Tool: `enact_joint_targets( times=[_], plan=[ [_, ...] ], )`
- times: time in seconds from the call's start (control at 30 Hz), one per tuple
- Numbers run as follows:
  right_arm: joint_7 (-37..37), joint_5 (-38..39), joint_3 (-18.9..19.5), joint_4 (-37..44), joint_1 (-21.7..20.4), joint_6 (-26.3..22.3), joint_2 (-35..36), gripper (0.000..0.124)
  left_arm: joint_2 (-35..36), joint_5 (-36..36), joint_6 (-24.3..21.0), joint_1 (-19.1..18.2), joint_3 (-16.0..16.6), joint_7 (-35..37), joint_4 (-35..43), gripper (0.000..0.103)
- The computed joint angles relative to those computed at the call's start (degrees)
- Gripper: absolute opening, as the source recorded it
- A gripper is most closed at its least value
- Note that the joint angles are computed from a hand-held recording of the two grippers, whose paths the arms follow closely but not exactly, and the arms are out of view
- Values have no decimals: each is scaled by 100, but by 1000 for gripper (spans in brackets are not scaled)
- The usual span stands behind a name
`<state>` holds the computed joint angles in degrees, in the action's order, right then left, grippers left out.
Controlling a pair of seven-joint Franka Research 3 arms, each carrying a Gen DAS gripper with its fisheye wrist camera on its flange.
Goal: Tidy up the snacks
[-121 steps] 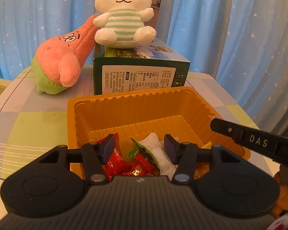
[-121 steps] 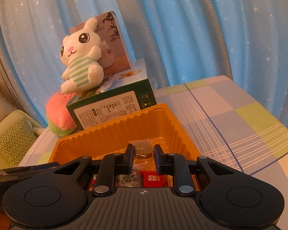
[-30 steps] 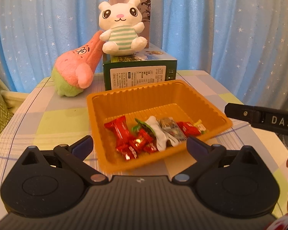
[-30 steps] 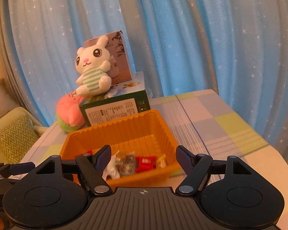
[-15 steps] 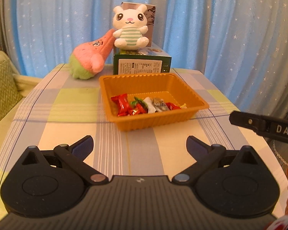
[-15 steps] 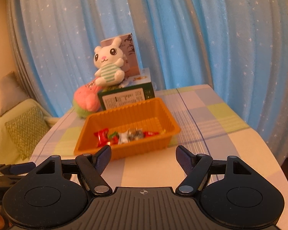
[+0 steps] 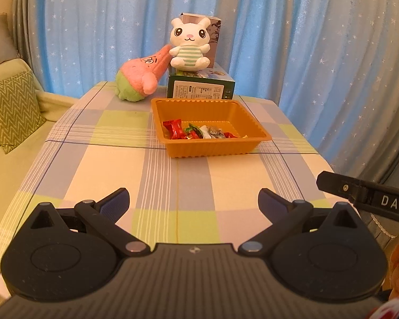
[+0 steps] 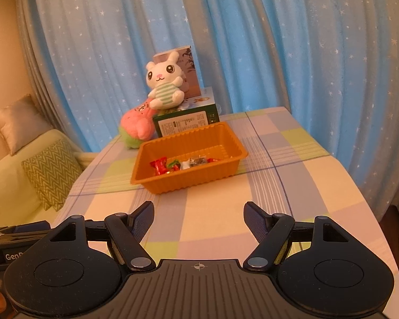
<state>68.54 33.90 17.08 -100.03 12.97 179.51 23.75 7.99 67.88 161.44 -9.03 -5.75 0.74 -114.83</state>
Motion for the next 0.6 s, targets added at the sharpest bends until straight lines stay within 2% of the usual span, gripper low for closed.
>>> enact_joint_targets(
  times=[0.07,0.23,0.33,0.43,0.5,0.6],
  plan=[
    [0,0,-36,-272,15,-4,-240,74,-178,-104,-151,-39,-60,33,-154,102],
    [333,-200,-465,-877,339,-42,-800,74,-565,-158,-411,-75,-255,92,-447,102],
    [124,63,-272,-1188,161,-24,-1100,74,-754,-168,-505,-82,-380,60,-579,102],
    [-70,313,-252,-1475,146,-26,-1397,74,-925,-237,-650,-97,-502,109,-689,102],
    [25,271,-429,-1688,303,-30,-1605,74,-1043,-246,-745,-111,-580,134,-772,102],
    [627,-344,-846,-2047,646,-72,-1907,74,-1243,-387,-723,-105,-657,186,-963,102]
  ],
)
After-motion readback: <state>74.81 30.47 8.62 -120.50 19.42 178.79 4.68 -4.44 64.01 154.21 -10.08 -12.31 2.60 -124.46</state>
